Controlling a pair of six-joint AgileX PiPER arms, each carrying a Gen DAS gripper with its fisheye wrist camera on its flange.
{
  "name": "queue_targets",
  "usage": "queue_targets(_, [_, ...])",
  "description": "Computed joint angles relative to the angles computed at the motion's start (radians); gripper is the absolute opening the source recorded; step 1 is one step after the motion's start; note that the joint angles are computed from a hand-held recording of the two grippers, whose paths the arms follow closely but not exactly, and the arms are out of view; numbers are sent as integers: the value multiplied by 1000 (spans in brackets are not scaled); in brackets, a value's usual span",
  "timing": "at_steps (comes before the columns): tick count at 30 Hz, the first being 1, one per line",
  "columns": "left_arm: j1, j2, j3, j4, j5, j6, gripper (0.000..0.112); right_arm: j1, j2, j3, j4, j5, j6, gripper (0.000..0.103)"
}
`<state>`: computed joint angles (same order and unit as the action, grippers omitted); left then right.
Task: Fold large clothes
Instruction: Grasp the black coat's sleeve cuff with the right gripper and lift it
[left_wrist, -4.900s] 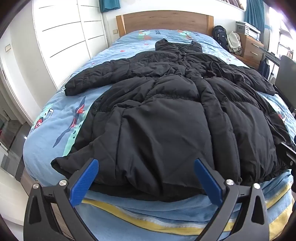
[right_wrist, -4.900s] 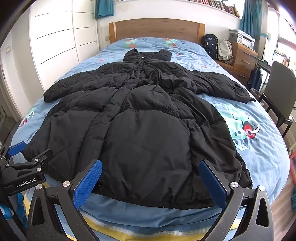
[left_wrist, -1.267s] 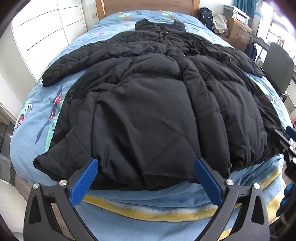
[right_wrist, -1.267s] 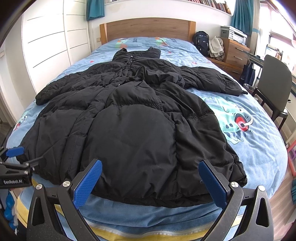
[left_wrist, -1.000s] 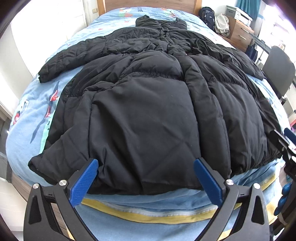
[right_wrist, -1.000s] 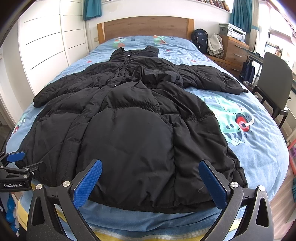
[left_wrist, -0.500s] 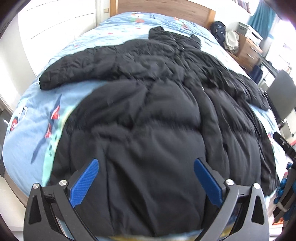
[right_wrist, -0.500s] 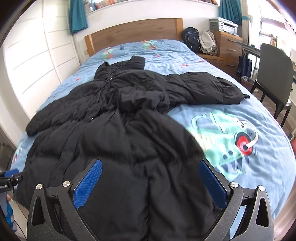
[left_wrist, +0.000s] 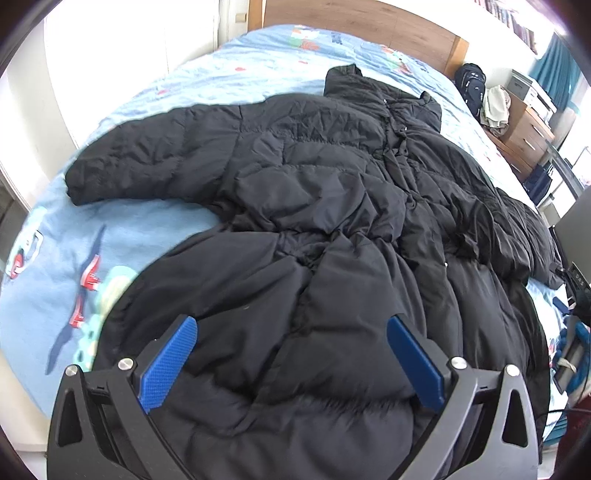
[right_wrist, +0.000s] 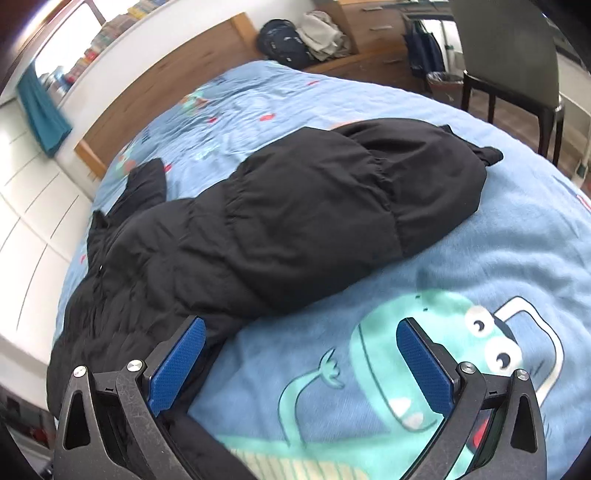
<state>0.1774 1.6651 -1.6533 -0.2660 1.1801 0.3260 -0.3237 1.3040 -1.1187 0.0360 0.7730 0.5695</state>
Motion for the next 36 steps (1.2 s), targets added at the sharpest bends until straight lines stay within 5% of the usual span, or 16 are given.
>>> queue_targets(13, [-44, 46, 39, 50, -46, -29, 103, -391, 198, -31, 516, -155, -339, 88])
queue_targets(17, [-44, 45, 45, 52, -51, -25, 103, -469, 223, -58, 600, -135, -372, 55])
queue_targets(19, [-44, 42, 51, 53, -55, -22, 103, -477, 229, -77, 599, -127, -369, 30])
queue_targets(21, [-41, 41, 52, 50, -54, -17, 103, -469, 229, -107, 579, -123, -370, 19])
queue_targets(36, [36, 16, 47, -24, -32, 39, 103, -145, 213, -430, 176, -40, -172, 9])
